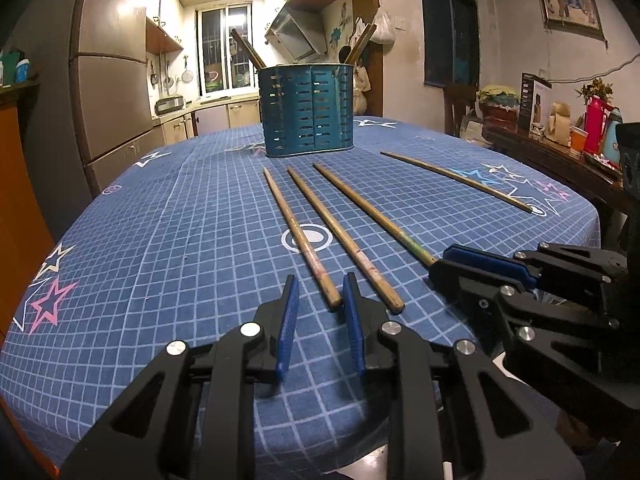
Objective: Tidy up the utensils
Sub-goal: 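Close the left tool on a chopstick while the right tool grasps another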
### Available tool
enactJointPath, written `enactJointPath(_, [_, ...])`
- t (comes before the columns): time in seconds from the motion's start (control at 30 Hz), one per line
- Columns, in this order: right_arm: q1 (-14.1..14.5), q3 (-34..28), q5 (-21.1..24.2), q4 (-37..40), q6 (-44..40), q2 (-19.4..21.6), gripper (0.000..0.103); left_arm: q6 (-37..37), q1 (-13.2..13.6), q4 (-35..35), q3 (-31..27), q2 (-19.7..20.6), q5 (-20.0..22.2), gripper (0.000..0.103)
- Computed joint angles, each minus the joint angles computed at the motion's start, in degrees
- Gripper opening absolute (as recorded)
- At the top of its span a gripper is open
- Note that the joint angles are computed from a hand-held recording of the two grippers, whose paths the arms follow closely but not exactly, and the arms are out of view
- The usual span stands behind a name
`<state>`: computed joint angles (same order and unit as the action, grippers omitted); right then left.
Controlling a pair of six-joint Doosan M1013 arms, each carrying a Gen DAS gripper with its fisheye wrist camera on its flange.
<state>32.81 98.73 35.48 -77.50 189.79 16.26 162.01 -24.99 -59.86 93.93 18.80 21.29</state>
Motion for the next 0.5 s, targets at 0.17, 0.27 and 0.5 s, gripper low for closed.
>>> enactJointPath(0.17, [0.3, -0.2, 1.4, -2.1, 1.2, 0.7, 0.014, 3.3, -0.5, -3.2, 0.6, -0.1, -1.2, 0.018])
enactJointPath(0.27, [0.6, 0.1, 2.3, -3.3, 2.6, 0.7, 0.013, 7.8, -0.8, -7.2, 1.5, -0.4, -2.4, 0.011])
enactJointPath(0.5, [0.5, 1.2, 3.1, -6.5, 7.0, 0.3, 0.008, 12.9, -1.1, -12.9, 2.4, -0.6, -4.0, 0.008])
